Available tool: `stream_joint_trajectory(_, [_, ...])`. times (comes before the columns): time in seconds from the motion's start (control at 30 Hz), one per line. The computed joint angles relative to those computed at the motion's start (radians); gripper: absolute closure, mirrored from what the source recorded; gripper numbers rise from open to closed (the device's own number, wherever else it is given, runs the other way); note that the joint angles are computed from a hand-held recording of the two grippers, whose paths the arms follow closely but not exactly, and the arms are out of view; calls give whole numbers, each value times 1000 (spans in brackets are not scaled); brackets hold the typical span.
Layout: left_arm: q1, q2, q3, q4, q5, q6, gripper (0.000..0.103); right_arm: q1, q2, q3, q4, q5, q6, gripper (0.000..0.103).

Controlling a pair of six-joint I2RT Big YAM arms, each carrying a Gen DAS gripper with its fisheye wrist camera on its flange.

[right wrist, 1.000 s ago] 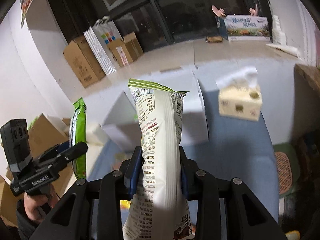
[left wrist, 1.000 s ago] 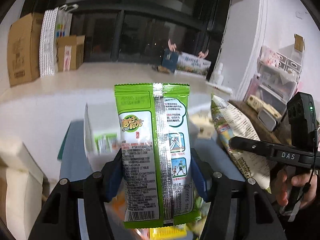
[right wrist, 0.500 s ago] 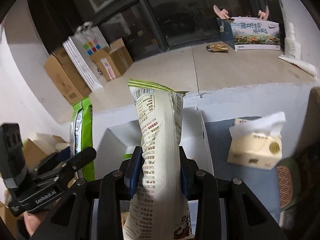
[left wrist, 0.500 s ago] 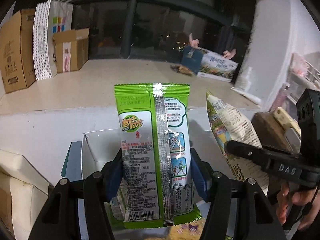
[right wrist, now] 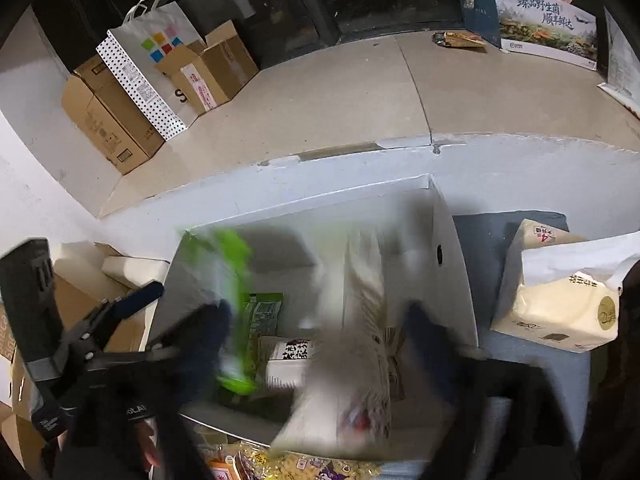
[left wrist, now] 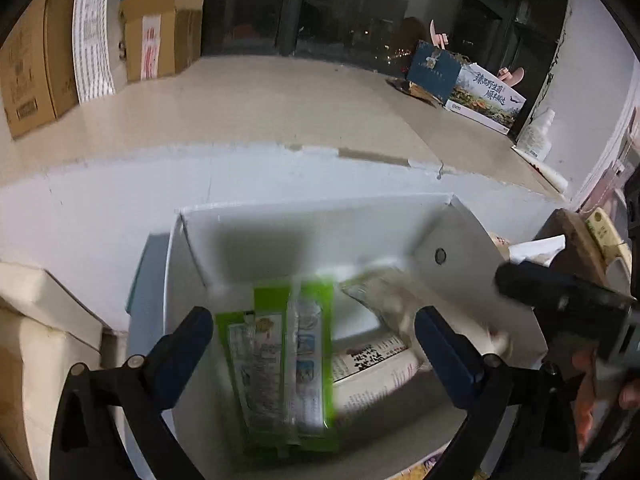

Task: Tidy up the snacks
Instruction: 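Carry both packets over the white box and release them inside, then return both tools to the pile and grasp a yellow-and-white bag with the right gripper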

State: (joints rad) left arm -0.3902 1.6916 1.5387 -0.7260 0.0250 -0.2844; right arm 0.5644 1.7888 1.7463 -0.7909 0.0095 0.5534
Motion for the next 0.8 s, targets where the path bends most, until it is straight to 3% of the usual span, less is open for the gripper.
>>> stream_joint_trajectory(0.07, [-5, -11, -13, 3, -9, 7, 0, 3, -22, -31, 27, 19, 6, 2])
stream_joint_trajectory(0.33, [-13, -131, -113, 60, -16, 29, 0, -8, -120, -143, 135, -55, 52, 0])
stream_joint_trajectory(0.43, [-20, -218, -194, 135, 33, 41, 0, -9, -200, -233, 203, -95, 58, 0])
stream_joint_trajectory(0.57, [-66, -334, -290, 199, 18, 78, 0, 2, -337, -376, 299, -122, 56, 0])
stream_joint_trajectory(0.8, [-139, -523, -426, 237, 7, 63, 0, 52, -586, -587, 390, -115, 14, 0])
